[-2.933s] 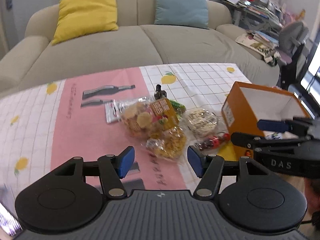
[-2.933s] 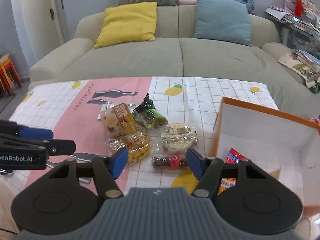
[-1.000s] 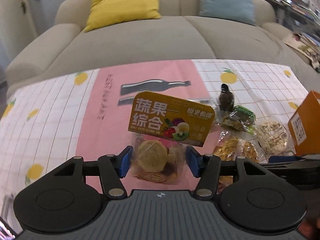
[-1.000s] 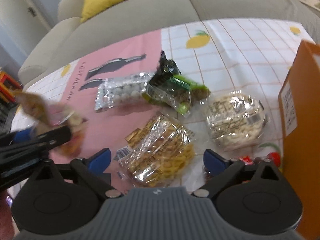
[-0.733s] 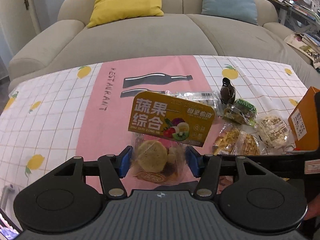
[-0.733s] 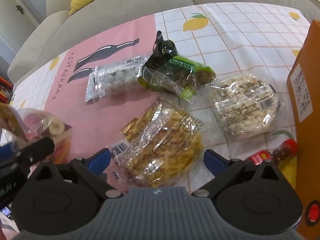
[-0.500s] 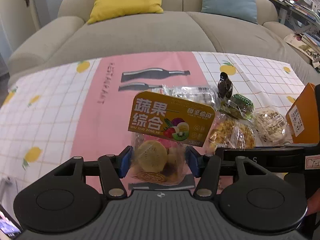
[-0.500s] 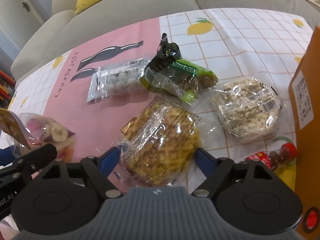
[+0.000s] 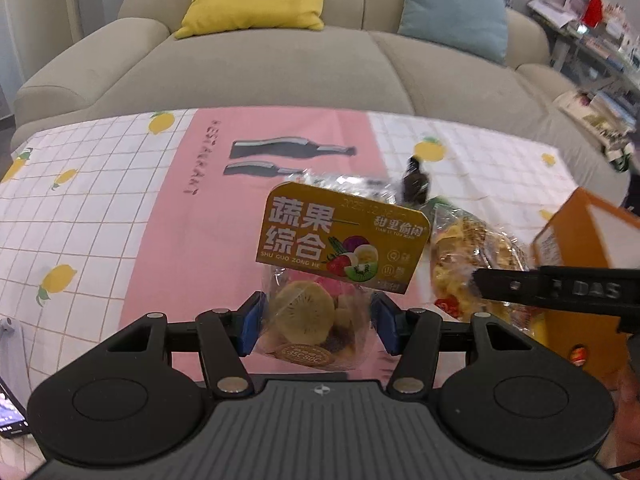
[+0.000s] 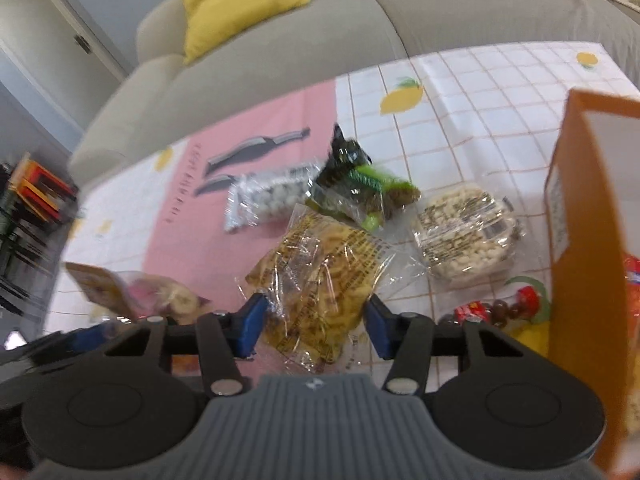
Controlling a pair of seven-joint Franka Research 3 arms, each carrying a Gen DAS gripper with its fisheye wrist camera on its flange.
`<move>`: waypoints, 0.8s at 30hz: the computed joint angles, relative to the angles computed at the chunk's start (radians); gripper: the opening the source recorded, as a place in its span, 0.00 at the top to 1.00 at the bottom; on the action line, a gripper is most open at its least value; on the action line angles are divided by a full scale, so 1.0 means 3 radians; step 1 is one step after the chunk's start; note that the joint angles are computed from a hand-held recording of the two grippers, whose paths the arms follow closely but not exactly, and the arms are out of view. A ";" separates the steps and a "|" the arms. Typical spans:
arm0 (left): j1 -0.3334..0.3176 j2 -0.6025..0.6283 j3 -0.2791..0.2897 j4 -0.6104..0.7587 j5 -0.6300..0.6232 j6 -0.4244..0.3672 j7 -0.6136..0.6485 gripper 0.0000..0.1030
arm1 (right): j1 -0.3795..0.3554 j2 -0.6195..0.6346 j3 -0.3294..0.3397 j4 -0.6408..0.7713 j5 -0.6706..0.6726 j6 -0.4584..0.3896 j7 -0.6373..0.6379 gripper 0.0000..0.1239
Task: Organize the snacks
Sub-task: 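Carry both bags into the orange box and release them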
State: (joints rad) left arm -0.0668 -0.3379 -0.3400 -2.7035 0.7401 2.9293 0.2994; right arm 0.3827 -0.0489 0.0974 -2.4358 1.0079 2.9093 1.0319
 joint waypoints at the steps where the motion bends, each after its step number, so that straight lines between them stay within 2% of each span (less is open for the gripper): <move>1: -0.0051 -0.0060 0.0026 -0.0018 -0.0050 0.0012 0.0021 0.37 | -0.0011 -0.0115 -0.0020 -0.0061 0.0057 -0.0019 -0.0066 0.58; 6: -0.0304 -0.0281 0.0127 -0.0046 -0.0392 0.0053 0.0227 0.37 | -0.0029 -0.0662 -0.0183 -0.0391 0.0049 -0.0006 -0.0181 0.58; 12: -0.0685 -0.0268 0.0263 0.0089 -0.0873 0.0249 0.0672 0.37 | -0.0149 -0.1309 -0.0438 -0.0771 -0.0317 -0.0112 -0.0156 0.58; 16: -0.0941 -0.0022 0.0327 0.0358 -0.1138 0.0353 0.1079 0.37 | -0.0365 -0.1667 -0.0585 -0.0966 -0.0690 -0.0187 -0.0126 0.58; 20: -0.1135 0.0335 0.0321 0.0778 -0.1338 0.0318 0.1539 0.37 | -0.0655 -0.1787 -0.0683 -0.1008 -0.1012 -0.0313 0.0041 0.58; 24: -0.1461 0.0730 0.0427 0.1198 -0.1917 0.0276 0.2262 0.37 | -0.0973 -0.1832 -0.0781 -0.1031 -0.1296 -0.0462 0.0135 0.58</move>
